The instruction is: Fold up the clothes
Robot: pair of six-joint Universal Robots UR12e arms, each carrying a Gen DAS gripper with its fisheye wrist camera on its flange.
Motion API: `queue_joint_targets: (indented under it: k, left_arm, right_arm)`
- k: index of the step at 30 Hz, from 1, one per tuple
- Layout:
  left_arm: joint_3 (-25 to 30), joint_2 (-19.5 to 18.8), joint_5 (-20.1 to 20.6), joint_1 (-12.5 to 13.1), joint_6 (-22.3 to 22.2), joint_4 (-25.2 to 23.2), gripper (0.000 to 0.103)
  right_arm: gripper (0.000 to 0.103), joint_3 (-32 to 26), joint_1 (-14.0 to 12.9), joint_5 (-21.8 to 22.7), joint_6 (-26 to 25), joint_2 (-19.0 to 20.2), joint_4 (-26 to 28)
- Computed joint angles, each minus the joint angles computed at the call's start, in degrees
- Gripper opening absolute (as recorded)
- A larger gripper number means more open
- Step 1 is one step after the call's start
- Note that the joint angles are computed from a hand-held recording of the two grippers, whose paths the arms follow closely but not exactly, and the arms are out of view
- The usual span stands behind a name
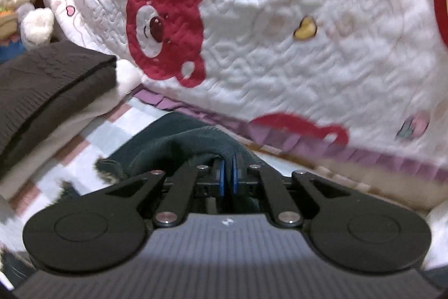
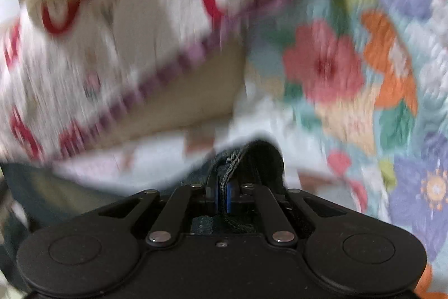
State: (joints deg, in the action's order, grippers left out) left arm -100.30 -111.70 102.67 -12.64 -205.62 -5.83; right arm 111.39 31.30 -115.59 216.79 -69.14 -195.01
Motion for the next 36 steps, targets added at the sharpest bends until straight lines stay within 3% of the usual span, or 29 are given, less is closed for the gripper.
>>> queue_joint_targets:
  k: [5, 6, 9, 11, 12, 15, 20, 22, 24, 25, 28, 31, 33, 34, 36]
  left_arm:
    - [-5.09, 2.82, -4.11, 1.15, -2.12, 5.46, 0.006]
    - [-5.65, 3.08, -5.03, 1.34, -1.79, 4.15, 0.006]
    - [-6.32, 2.99, -6.92, 1.33, -0.39, -1.7, 0.006]
    - [-6.17, 2.58, -6.17, 0.78, -0.02, -6.6, 0.006]
    - [-6.16, 2.34, -6.11, 0.62, 0.08, -8.65, 0.006]
    - [-7.08, 1.89, -5.87, 0.76, 0.31, -9.14, 0.005]
    - [-8.31, 2.57, -9.77, 2.46, -0.37, -6.92, 0.006]
    - [-8.6, 3.53, -10.82, 2.82, -1.58, -7.67, 0.006]
    - [-8.48, 4.55, -12.58, 3.51, -2.9, -11.97, 0.007]
    - [-8.04, 4.83, -13.75, 3.98, -2.95, -15.65, 0.009]
    - [-6.61, 5.37, -16.14, 4.93, -1.25, -24.62, 0.014]
    - [-5.77, 5.8, -12.76, 3.74, 5.96, -25.36, 0.017]
    - [-5.58, 6.17, -10.26, 3.05, 9.21, -23.93, 0.021]
    - [-5.5, 6.34, -9.15, 2.75, 10.71, -23.18, 0.024]
    - [-5.56, 6.75, -7.81, 2.56, 12.48, -21.52, 0.026]
  right_arm:
    - [0.006, -0.94, 1.39, -8.84, -3.65, -0.95, -11.02]
    - [0.006, -0.47, 1.05, -9.32, -2.96, -1.19, -11.01]
    - [0.006, 1.25, -0.27, -9.51, 3.64, -1.62, -4.51]
    - [0.006, 2.14, -0.77, -7.63, 11.09, -1.75, 1.33]
    - [0.006, 2.11, -0.82, -6.63, 11.88, -1.63, 2.84]
    - [0.006, 1.36, -0.64, -4.95, 11.45, -1.15, 6.55]
    - [0.006, -0.54, 0.6, -5.99, 3.83, -1.76, 10.23]
    - [0.006, 1.1, 0.19, 1.75, 3.76, -5.06, 12.94]
    - [0.006, 2.06, -0.62, 13.51, 2.5, -8.94, 23.72]
    - [0.006, 2.01, -0.55, 17.09, 0.68, -10.07, 29.49]
    - [0.009, 3.08, -0.37, 19.04, -0.02, -10.84, 36.25]
    - [0.018, 6.21, -1.57, 17.94, 8.58, -12.18, 28.66]
    - [0.054, 8.43, -3.06, 19.36, 13.42, -12.59, 18.95]
    - [0.061, 8.51, -3.95, 20.26, 14.29, -12.32, 16.26]
    - [0.065, 7.96, -5.76, 22.14, 15.4, -11.64, 12.77]
